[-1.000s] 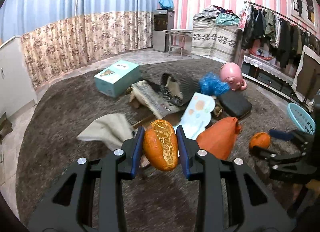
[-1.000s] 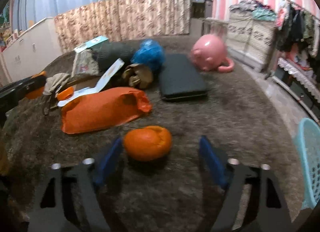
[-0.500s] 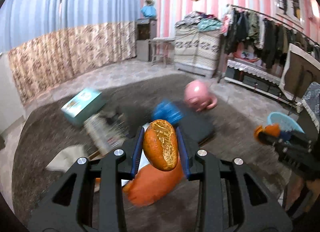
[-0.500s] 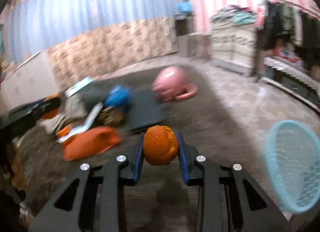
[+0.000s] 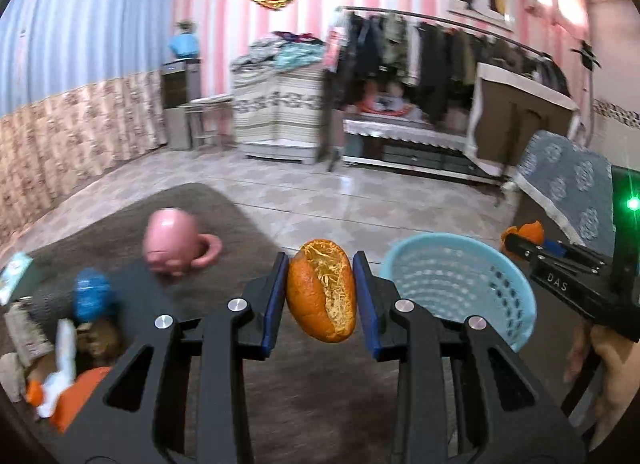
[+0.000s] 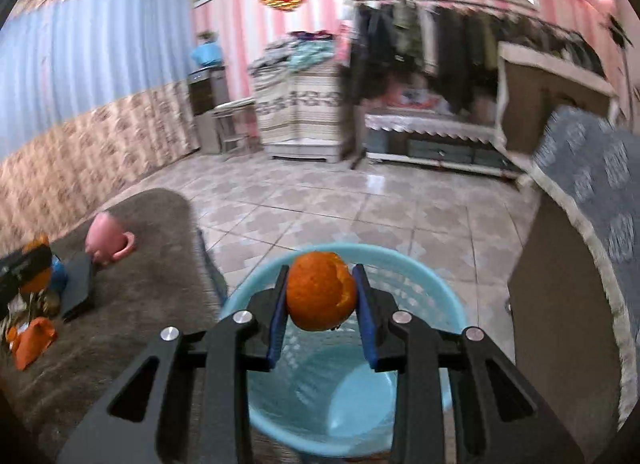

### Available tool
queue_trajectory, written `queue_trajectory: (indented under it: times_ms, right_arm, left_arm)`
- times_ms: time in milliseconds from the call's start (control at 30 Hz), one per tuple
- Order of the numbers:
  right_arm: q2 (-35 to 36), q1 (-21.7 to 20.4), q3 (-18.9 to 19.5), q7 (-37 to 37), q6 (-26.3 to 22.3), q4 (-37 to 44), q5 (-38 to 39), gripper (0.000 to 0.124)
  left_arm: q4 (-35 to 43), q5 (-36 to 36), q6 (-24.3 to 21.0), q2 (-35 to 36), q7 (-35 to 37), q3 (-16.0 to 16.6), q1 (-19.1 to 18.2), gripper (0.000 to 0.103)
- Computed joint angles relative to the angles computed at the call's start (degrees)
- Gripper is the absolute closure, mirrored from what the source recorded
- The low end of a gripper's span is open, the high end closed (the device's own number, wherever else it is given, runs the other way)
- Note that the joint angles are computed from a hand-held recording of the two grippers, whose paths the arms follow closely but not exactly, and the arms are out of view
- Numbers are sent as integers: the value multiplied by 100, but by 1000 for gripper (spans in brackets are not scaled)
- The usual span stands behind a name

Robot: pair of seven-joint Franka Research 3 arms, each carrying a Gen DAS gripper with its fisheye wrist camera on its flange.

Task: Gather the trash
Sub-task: 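Carry the orange half with the left tool over the blue basket, then open the left tool to drop the orange half into the basket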

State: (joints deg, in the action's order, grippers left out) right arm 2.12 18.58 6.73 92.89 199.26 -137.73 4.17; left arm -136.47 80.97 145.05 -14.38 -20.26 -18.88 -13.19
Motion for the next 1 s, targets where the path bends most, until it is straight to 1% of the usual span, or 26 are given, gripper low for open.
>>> queue_trajectory:
  times_ms: [33, 67, 133, 200, 233, 333, 367, 433, 467, 567, 633, 767, 800, 833, 867, 900, 967, 1000]
  right_arm:
    - [66, -121, -19, 274, 86, -3, -238, 93]
    - [100, -143, -44, 275, 167, -37, -181, 93]
    - [196, -46, -152, -141, 166, 2, 403, 93]
    - [298, -59, -168, -231, 238, 40, 665, 93]
    - [349, 20, -213, -439, 280, 77, 967, 93]
    - [445, 1, -228, -609, 389, 99, 1273, 93]
    - [428, -61, -221, -574, 402, 57, 1266, 93]
    - [488, -54, -245, -646, 340, 143, 1474, 93]
    - [508, -89, -224, -600, 330, 156, 1476, 93]
    - [588, -311, -133, -287, 326, 168, 1161, 93]
    - [642, -442, -73, -82, 329, 175, 936, 93]
    - [712, -568, 2, 234, 349, 203, 683, 93]
    - [734, -674, 51, 397, 348, 218, 506, 93]
    - [741, -715, 71, 492, 350, 218, 416, 93]
    - [737, -695, 64, 515, 350, 210, 407, 93]
    - [743, -667, 44, 498, 356, 209, 403, 93]
    - [751, -512, -43, 306, 357, 220, 563, 93]
    - [751, -465, -64, 242, 356, 224, 627, 93]
  left_arm:
    - [177, 125, 80, 229, -77, -12, 17, 71]
    - [387, 266, 192, 500, -157, -1, 17, 71]
    - [730, 386, 253, 911, -159, 42, -59, 71]
    - [1151, 566, 274, 1389, -79, 119, -167, 71]
    - [1337, 612, 291, 1600, -13, 170, -233, 71]
    - [1887, 557, 595, 2196, 280, 399, -360, 71]
    - [2058, 461, 669, 2380, 433, 470, -399, 71]
    - [2372, 293, 744, 2728, 728, 612, -496, 71]
    - [2500, 217, 796, 2868, 858, 686, -535, 71]
    - [2709, 63, 972, 3097, 1054, 883, -631, 71]
    - [2842, -47, 965, 3222, 1170, 974, -714, 71]
    - [2978, -107, 966, 3363, 1364, 1125, -830, 68]
    - [2996, -114, 989, 3381, 1374, 1153, -848, 66]
    - [3003, -120, 1024, 3388, 1356, 1182, -855, 63]
    - [2977, -84, 1045, 3364, 1275, 1214, -873, 53]
    - [2938, 23, 973, 3313, 1098, 1255, -914, 39]
    - [2858, 181, 748, 3209, 843, 1270, -968, 24]
    - [2785, 270, 647, 3131, 722, 1260, -978, 23]
